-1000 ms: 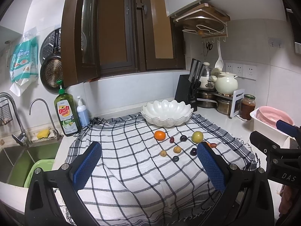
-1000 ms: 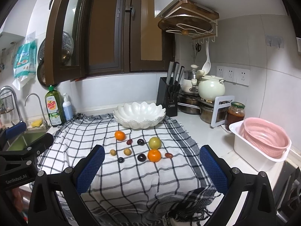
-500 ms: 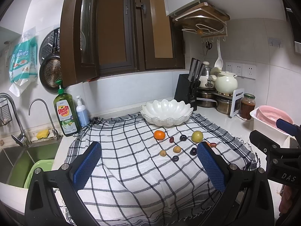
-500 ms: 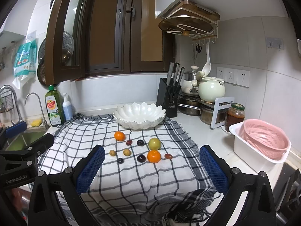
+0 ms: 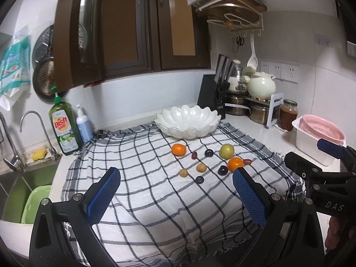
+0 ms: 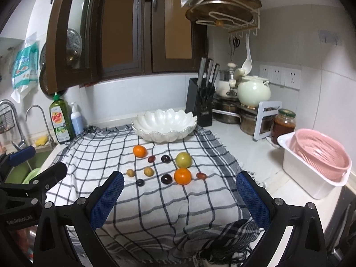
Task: Organize fruits
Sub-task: 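Lower the right gripper onto the orange and close on it while the left gripper closes on a dark plum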
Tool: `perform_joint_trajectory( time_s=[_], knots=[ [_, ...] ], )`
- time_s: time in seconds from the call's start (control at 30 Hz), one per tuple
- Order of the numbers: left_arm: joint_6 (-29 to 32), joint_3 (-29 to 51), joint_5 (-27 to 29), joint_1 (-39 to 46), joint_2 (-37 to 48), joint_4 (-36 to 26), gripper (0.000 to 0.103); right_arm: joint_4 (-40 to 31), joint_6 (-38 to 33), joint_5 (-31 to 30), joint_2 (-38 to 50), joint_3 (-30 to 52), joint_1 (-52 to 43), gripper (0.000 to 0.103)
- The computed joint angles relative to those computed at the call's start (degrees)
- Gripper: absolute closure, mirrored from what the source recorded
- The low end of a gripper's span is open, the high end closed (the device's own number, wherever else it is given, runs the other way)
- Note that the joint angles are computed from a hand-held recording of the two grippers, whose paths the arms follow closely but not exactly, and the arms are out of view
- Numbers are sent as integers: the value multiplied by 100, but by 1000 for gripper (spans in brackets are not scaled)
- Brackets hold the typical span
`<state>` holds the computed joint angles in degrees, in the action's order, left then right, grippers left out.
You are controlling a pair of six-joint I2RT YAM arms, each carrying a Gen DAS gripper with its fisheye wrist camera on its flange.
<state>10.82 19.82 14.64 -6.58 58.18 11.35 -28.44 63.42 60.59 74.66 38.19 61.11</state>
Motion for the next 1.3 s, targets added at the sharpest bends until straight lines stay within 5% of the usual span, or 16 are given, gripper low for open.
perform_joint_trajectory(
  time_s=[0.43, 0.83, 1.3],
  knots=[
    [351, 934, -131, -391, 2301, 933, 16, 2086, -1585, -1110, 634, -298, -1485, 1],
    [728, 2605, 246, -459, 4201, 399, 31, 2797, -2217, -1930, 1848, 390, -2499, 11],
    [-106, 3202, -607, -1067, 5244, 277, 46, 4065, -3724, -3622, 2521, 290, -3708, 19]
  ],
)
